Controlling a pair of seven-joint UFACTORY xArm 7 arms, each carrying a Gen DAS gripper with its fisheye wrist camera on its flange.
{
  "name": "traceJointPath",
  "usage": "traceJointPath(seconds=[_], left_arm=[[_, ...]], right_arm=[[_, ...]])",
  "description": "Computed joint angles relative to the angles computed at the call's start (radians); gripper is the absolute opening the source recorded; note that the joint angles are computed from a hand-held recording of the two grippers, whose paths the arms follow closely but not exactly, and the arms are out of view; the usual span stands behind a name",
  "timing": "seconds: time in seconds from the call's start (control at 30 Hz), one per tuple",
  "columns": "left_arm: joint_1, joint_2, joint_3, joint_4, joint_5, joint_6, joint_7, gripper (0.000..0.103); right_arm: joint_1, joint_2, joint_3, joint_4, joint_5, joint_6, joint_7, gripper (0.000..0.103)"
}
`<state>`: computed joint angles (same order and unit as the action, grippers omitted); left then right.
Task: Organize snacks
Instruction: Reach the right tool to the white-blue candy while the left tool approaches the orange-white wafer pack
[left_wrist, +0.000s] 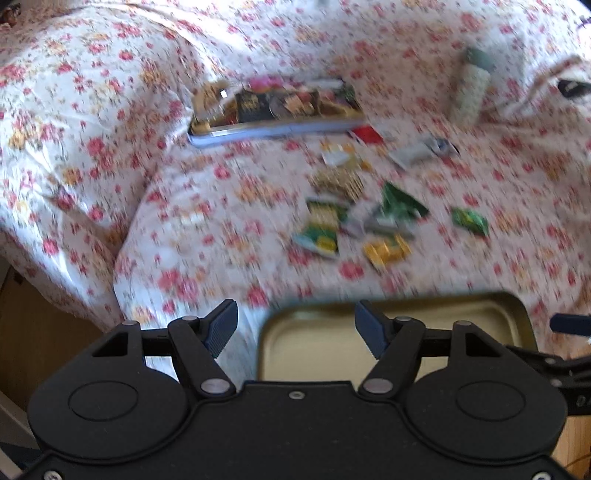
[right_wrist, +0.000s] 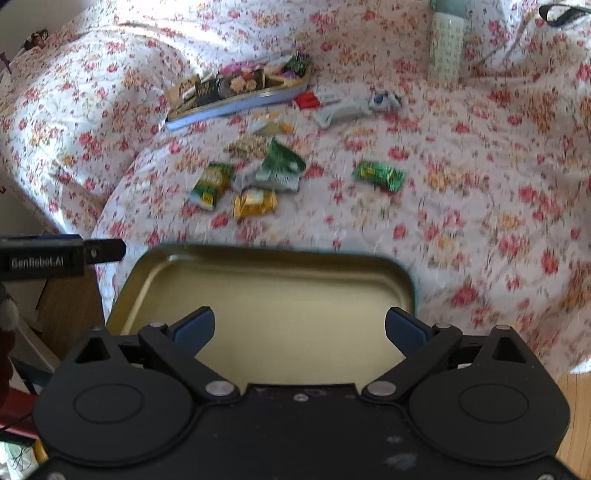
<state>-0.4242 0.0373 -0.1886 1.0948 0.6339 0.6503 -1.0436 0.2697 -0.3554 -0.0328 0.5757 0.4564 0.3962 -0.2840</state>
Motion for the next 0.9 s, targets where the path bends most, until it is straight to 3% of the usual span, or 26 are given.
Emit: traceJointPath(seconds=[0.27, 0.5, 0.67, 0.9], left_arm=[[0.005, 0.105, 0.055, 0.097, 0.109, -0.077, -0.047, 0.072], [-0.025, 0.219, 0.151, 0.175, 0.31, -0.236, -0.209, 0.072], [-0.052, 0.331, 0.223, 0.273, 0.369, -0.33, -0.27, 0.072], [-0.114, 0.495, 0.332, 0.455, 0.454, -0.438, -0.242, 0.073]], right_arm=[[0.024, 0.123, -0.033, 0.09, 0.122, -0.095, -0.115, 0.099], [0.034, 0.255, -0.023, 0.178, 0.362, -0.233, -0.341, 0.097], [0.017, 0.371, 0.019, 0.29, 0.684, -0.32, -0.652, 0.097], [-0.097, 0.542, 0.15, 0.491, 1.06, -0.402, -1.049, 0.097]])
